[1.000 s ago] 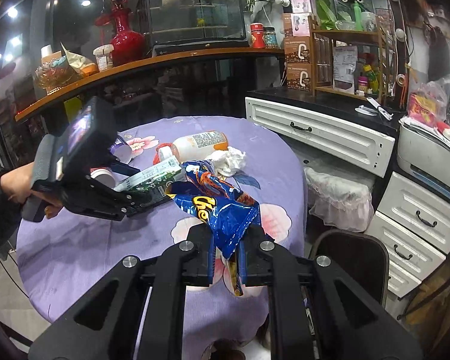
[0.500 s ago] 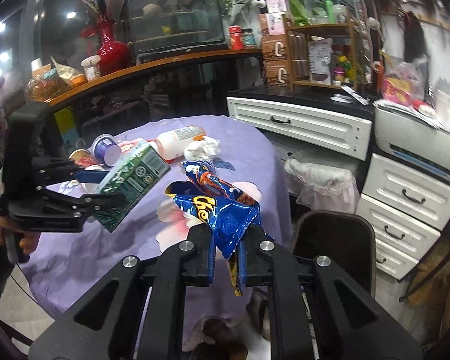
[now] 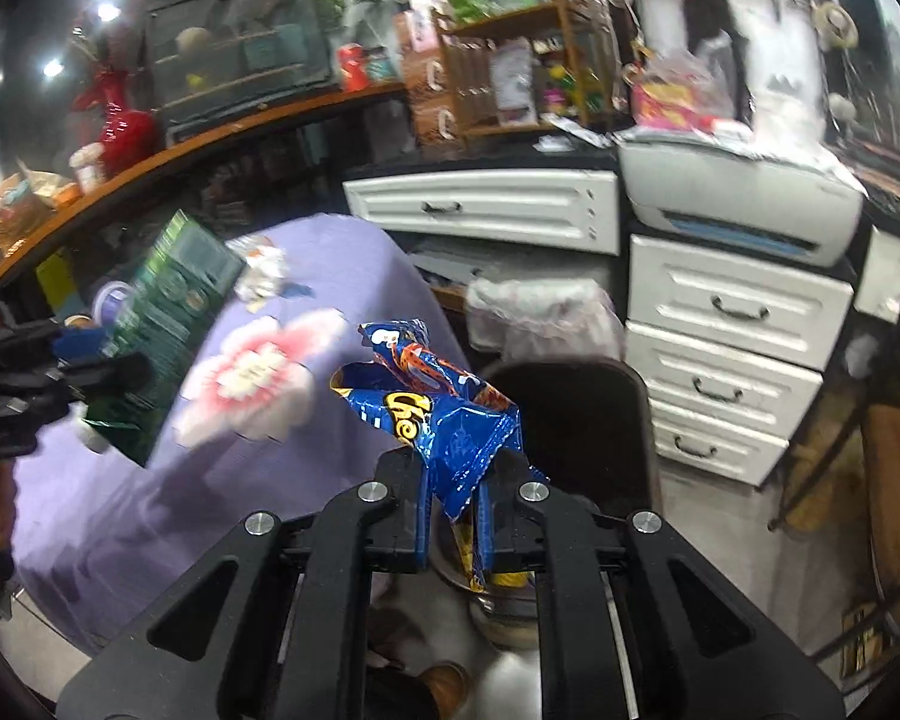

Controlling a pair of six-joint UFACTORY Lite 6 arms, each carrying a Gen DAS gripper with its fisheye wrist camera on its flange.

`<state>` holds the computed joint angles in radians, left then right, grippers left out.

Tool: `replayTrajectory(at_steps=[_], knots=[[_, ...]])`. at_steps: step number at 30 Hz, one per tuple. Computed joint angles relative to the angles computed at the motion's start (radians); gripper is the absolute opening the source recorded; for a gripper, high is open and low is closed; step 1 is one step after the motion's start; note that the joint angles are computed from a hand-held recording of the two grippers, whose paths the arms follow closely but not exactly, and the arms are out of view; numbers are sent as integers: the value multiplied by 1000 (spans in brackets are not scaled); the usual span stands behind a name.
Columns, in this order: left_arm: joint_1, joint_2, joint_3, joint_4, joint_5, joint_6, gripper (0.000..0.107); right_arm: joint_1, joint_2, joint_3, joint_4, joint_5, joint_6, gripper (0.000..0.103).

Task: Collect trash
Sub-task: 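Carry the carton and chip bag to the black bin and open both tools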

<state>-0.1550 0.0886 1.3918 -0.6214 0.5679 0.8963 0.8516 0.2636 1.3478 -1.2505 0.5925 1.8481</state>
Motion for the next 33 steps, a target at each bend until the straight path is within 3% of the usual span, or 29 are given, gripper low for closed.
replayTrajectory(at_steps=[7, 18, 20, 22, 23, 33], knots=[[-116, 54, 24, 50, -51, -97, 52, -101, 74, -59, -36, -93, 87, 12], [-238, 206, 106, 184, -104, -261, 52, -225, 301, 25, -83, -214, 166, 14], [-256, 240, 123, 224, -114, -300, 52, -223, 332, 43, -82, -204, 163, 23], [-270, 273, 139, 256, -119, -332, 52, -224, 344, 39, -108, -200, 197, 48], [-272, 285, 145, 263, -118, -339, 52, -222, 341, 26, -132, -189, 229, 53], [-331, 450, 258, 381, -120, -482, 52, -203, 120, -243, -285, -108, 455, 60]])
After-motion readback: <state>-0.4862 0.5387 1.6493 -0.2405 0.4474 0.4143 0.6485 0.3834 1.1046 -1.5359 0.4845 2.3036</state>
